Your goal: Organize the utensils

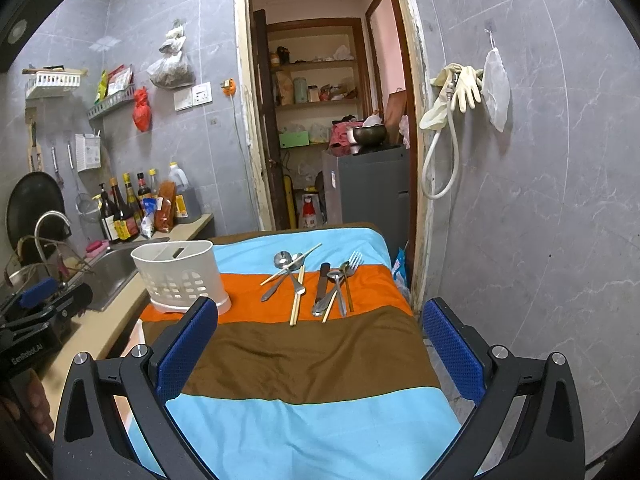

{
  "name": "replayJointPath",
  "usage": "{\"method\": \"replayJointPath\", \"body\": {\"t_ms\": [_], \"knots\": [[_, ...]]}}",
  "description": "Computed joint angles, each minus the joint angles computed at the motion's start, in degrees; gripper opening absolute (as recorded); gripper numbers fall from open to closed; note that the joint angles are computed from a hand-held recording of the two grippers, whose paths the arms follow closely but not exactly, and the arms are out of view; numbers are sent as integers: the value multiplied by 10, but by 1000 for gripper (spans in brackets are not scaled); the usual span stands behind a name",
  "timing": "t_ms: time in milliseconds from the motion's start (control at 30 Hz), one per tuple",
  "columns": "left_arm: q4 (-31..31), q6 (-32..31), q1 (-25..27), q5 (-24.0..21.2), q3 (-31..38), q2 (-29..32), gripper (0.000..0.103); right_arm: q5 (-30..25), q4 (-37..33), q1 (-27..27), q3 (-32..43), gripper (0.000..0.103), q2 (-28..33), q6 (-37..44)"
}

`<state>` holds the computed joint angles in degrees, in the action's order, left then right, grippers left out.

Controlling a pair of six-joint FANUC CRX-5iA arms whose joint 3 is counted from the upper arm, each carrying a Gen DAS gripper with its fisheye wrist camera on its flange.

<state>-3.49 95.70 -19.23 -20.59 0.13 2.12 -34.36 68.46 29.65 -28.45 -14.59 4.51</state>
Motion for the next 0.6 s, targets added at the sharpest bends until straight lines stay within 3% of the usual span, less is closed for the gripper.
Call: {"method": "replayJointPath", "body": {"t_ms": [67,600], "knots": [[-20,20,-9,-20,25,9,89,0,1,1,-1,103,0,-1],[0,3,-7,-28,32,14,89,11,2,-7,-6,103,7,-8]]}}
